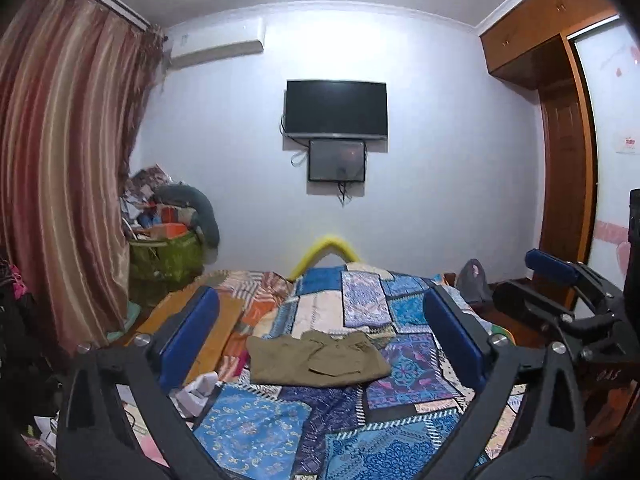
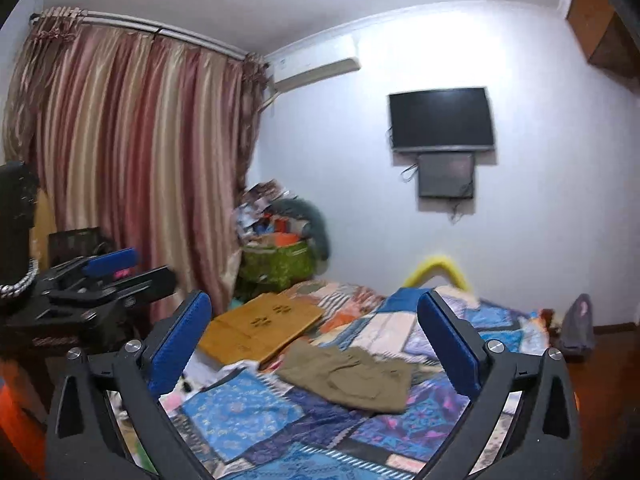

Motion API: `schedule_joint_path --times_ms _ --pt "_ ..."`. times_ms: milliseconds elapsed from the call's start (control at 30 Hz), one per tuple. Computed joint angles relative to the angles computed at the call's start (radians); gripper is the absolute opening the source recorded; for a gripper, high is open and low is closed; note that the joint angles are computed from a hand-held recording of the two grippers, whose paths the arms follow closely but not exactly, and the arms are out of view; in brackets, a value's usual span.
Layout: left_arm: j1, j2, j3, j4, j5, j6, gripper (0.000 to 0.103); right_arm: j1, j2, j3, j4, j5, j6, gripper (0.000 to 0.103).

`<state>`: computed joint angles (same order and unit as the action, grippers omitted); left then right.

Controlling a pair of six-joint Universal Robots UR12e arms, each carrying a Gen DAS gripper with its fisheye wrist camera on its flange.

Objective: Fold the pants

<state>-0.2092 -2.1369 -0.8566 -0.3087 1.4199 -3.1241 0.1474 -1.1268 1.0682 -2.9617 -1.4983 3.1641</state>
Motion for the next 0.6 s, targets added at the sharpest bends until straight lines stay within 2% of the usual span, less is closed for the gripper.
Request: schedule_joint_path --times_ms 600 --pt "0.000 0.000 -0.013 -0.011 -0.015 -0.002 0.103 0.002 -0.027 0.044 -0.001 -0.004 0.029 0.103"
